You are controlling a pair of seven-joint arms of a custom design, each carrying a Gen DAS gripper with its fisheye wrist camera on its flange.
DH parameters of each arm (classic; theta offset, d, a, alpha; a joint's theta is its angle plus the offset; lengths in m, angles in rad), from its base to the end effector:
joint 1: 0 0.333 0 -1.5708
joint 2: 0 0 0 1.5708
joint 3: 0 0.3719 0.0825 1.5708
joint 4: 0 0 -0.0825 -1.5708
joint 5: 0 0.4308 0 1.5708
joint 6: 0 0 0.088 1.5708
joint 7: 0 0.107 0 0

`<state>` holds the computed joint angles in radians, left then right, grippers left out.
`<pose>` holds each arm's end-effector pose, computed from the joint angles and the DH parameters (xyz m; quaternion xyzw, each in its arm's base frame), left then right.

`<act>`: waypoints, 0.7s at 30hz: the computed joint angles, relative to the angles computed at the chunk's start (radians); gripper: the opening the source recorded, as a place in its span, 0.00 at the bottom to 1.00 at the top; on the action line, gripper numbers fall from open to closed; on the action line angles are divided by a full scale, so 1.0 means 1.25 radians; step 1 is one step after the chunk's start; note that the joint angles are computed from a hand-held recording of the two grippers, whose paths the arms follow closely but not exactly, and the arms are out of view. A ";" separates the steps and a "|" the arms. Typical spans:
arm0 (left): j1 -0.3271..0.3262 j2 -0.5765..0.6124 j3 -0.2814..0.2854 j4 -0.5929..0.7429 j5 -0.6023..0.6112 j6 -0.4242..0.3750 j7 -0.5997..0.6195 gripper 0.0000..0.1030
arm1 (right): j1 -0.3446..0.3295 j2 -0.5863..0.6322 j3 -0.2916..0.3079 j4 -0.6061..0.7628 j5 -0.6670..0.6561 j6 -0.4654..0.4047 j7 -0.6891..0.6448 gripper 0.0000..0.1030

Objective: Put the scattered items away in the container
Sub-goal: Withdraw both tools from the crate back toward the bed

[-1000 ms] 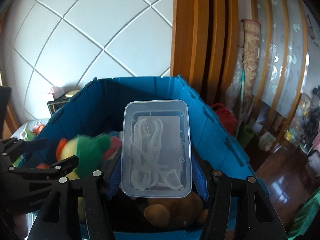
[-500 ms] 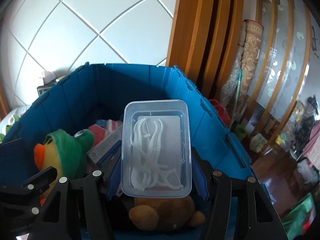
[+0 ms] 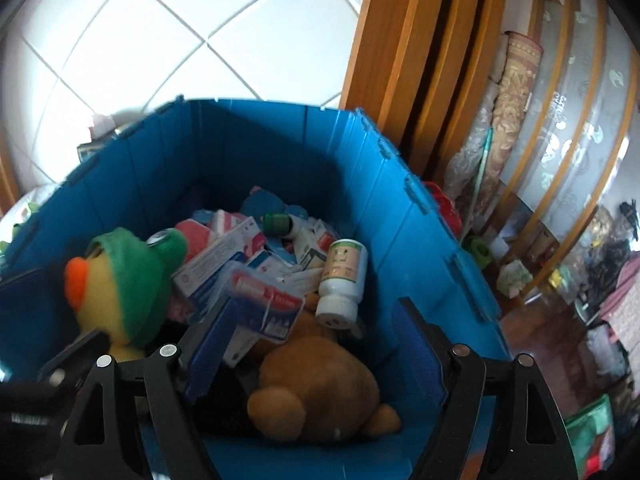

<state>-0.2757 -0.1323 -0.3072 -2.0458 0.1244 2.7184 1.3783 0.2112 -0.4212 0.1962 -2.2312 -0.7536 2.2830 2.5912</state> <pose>0.4978 -0.3460 0.6303 -0.4706 0.7903 -0.3320 0.2093 0.4520 0.1946 0.6320 -0.5627 0.7134 -0.3777 0.1781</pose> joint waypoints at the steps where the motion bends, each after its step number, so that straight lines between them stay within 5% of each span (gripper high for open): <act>1: -0.001 -0.008 0.000 -0.009 0.000 0.009 0.000 0.80 | 0.001 -0.020 0.004 -0.015 -0.004 0.006 0.013 0.83; 5: 0.000 -0.047 0.000 -0.048 -0.018 0.041 0.008 0.80 | 0.005 -0.107 0.024 -0.080 -0.002 0.021 0.066 1.00; 11: 0.000 -0.110 -0.001 -0.101 -0.078 0.067 0.042 0.89 | -0.001 -0.179 0.047 -0.127 0.002 0.025 0.109 1.00; 21: 0.021 -0.206 0.015 -0.174 -0.152 0.087 0.075 0.89 | 0.006 -0.186 0.084 -0.114 0.014 0.068 0.119 1.00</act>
